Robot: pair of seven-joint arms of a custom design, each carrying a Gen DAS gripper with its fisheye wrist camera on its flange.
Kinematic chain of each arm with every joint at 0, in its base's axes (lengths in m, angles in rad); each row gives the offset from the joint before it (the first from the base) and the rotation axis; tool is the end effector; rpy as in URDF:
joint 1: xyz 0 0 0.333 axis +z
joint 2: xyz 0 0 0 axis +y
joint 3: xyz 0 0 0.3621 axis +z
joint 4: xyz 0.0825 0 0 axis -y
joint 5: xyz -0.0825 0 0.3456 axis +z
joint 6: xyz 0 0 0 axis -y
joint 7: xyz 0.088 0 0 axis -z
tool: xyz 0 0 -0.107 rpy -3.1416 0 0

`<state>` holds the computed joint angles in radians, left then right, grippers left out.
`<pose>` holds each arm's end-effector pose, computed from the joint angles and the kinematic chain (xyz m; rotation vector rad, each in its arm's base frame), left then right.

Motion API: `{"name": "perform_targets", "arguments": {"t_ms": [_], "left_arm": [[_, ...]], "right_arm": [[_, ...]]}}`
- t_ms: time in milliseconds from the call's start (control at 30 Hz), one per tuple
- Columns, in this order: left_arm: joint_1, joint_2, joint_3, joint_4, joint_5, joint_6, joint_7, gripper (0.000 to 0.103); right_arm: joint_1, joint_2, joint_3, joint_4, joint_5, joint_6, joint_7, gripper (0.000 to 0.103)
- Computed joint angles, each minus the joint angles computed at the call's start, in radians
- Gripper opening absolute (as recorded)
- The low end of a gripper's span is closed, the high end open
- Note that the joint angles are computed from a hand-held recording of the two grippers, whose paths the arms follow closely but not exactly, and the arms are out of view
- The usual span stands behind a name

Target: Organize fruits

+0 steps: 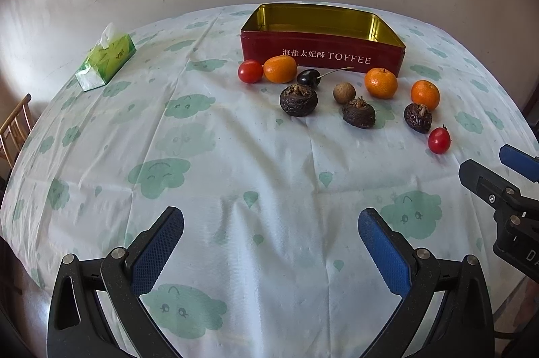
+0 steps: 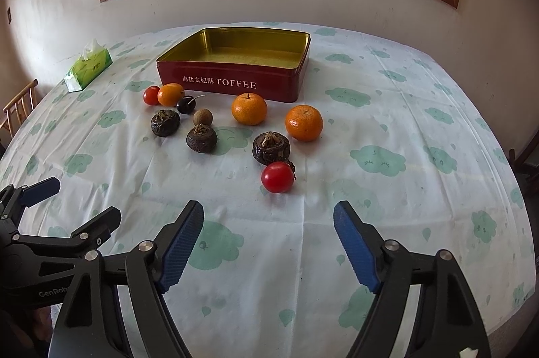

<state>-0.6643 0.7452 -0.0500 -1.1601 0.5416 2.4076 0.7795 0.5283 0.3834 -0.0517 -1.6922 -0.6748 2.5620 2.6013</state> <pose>0.6074 -0.5029 0.4574 -1.6480 2.0450 -0.6482 0.5978 0.3254 0.4868 -1.7847 1.8997 -0.7150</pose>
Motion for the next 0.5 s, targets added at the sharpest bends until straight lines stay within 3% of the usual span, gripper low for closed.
{"name": "perform_targets", "arguments": {"t_ms": [500], "left_arm": [[0.006,0.001,-0.004,-0.015,-0.008,0.013,-0.002,0.097]], "right_arm": [[-0.007,0.004,0.006,-0.009,0.031,0.009,-0.009,0.071]]}}
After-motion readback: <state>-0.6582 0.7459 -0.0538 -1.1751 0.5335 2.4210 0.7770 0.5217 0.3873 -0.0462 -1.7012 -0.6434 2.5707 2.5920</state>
